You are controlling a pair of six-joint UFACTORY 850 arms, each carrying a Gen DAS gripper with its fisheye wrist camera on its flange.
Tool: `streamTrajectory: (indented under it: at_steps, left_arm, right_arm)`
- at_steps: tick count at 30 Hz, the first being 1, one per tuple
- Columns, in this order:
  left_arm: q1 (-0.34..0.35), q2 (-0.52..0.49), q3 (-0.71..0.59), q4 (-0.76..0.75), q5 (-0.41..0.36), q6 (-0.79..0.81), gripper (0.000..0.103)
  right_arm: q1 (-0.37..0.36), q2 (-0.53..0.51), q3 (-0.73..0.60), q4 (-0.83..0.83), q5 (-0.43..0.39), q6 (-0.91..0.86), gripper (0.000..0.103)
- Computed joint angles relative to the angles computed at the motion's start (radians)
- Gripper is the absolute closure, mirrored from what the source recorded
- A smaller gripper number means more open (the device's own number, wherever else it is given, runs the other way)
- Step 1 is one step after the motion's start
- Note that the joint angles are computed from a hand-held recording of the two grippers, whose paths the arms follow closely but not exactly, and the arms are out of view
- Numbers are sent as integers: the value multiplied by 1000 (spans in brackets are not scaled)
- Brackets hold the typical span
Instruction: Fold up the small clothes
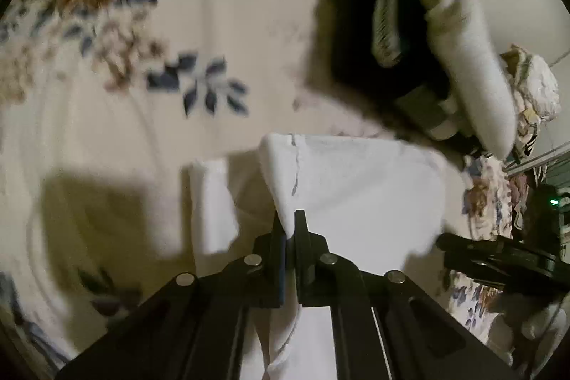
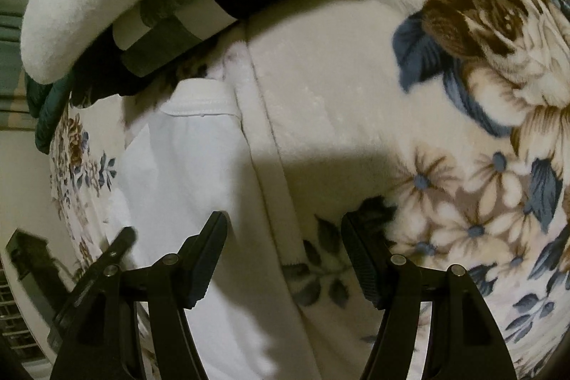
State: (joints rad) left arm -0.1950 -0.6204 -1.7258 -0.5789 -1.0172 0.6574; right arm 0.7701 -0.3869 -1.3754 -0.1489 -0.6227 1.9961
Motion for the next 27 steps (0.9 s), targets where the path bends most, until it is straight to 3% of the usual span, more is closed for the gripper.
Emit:
streamTrajectory:
  at_steps: [4, 11, 15, 17, 19, 20, 25, 27]
  left_arm:
    - [19, 13, -12, -34, -22, 1, 101]
    - [43, -47, -58, 1, -40, -84, 100]
    - [79, -124, -157, -54, -178, -136, 97]
    - [103, -143, -189, -103, -206, -146, 89]
    - [112, -151, -203, -117, -208, -166, 57]
    - [115, -155, -205, -125, -210, -172, 52]
    - [80, -224, -266, -106, -317, -164, 51]
    - [60, -228, -267, -78, -304, -143, 54]
  right_arm:
    - [4, 2, 8, -19, 7, 22, 34]
    - [-11, -18, -15, -6, 27, -30, 34]
    - [-22, -36, -40, 22, 17, -91, 34]
    - [-23, -39, -46, 22, 24, -102, 34]
    - [-24, -39, -44, 23, 35, -109, 34]
    - [-25, -38, -42, 22, 42, -111, 34]
    - [-32, -33, -24, 16, 85, -107, 34]
    - [-38, -37, -24, 20, 99, -118, 34]
